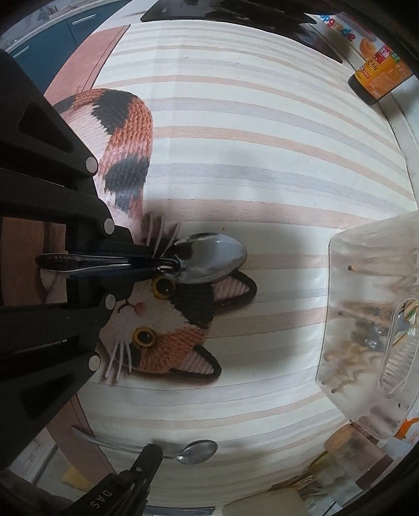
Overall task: Organize utensils
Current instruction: 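Lift both spoons and carry them toward the clear basket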
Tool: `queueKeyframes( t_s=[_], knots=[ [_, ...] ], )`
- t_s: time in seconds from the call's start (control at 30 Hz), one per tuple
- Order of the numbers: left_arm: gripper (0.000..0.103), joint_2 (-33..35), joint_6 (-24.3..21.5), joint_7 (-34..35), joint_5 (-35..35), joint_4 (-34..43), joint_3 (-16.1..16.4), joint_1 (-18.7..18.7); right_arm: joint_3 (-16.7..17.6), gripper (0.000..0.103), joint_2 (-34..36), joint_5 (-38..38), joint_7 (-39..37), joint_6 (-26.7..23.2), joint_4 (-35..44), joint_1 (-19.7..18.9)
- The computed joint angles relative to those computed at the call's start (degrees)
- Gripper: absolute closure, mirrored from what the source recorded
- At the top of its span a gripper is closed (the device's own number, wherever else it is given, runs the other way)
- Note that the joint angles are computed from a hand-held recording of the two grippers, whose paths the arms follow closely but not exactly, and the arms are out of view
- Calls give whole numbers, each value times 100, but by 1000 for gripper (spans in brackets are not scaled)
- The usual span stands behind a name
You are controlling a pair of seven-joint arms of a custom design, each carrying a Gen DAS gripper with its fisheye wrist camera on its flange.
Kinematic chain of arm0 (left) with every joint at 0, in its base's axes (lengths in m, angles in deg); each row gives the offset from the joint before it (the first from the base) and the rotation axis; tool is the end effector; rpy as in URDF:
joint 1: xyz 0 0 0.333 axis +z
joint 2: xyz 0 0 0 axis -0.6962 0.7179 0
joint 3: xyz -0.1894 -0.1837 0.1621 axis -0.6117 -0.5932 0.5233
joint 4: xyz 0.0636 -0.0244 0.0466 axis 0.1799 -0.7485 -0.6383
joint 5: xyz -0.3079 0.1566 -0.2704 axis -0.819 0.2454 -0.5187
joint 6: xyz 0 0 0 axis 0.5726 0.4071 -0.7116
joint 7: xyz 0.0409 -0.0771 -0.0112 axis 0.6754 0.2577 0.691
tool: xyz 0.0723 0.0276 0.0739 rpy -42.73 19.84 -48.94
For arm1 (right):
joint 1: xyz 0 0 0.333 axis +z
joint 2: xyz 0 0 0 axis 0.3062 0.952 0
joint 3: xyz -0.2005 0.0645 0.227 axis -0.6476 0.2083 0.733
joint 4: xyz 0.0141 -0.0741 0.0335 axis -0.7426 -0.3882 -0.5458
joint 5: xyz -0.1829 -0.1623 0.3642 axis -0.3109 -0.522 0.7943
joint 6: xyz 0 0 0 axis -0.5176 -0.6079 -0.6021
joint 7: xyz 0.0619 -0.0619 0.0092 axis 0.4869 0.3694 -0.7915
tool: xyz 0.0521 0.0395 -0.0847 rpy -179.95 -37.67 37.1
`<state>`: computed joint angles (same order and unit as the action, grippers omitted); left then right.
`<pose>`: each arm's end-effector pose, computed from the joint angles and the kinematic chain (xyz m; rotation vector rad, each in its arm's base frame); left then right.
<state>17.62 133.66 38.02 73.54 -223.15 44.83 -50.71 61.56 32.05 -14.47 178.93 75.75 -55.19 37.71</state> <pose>0.3870 -0.0759 0.5492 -2.6134 1.6661 -0.1052 0.4698 0.2659 0.6082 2.5345 -1.8080 -0.0935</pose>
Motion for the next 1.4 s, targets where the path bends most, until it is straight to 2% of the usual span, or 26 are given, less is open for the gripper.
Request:
queueKeyframes(
  t_s=[0.03,0.07,0.13,0.37,0.47,0.63,1.07,1.23,1.4],
  knots=[
    [97,-145,-79,-6,74,-87,134,-80,12,98,28,-23,20,-48,71,5],
    [97,-122,-9,68,22,-100,68,38,19,98,90,-52,16,-27,112,10],
    [96,-103,-6,155,50,-76,133,92,73,98,123,-54,113,145,-25,65],
    [98,-80,3,105,51,-13,50,106,38,98,144,-33,47,-18,146,90],
    [99,-69,28,28,61,-2,-25,72,35,99,165,15,97,205,-8,94],
    [99,-176,-7,-108,131,72,-81,25,-52,99,-137,121,8,289,-290,21],
    [103,-339,108,-218,327,511,-55,39,-116,99,-172,384,-214,258,216,-118],
    [103,-435,170,-226,239,606,67,65,-133,99,-165,456,-259,244,437,-161],
    [103,-749,137,-179,243,478,273,245,-136,99,-218,555,-183,232,479,-201]
  ],
)
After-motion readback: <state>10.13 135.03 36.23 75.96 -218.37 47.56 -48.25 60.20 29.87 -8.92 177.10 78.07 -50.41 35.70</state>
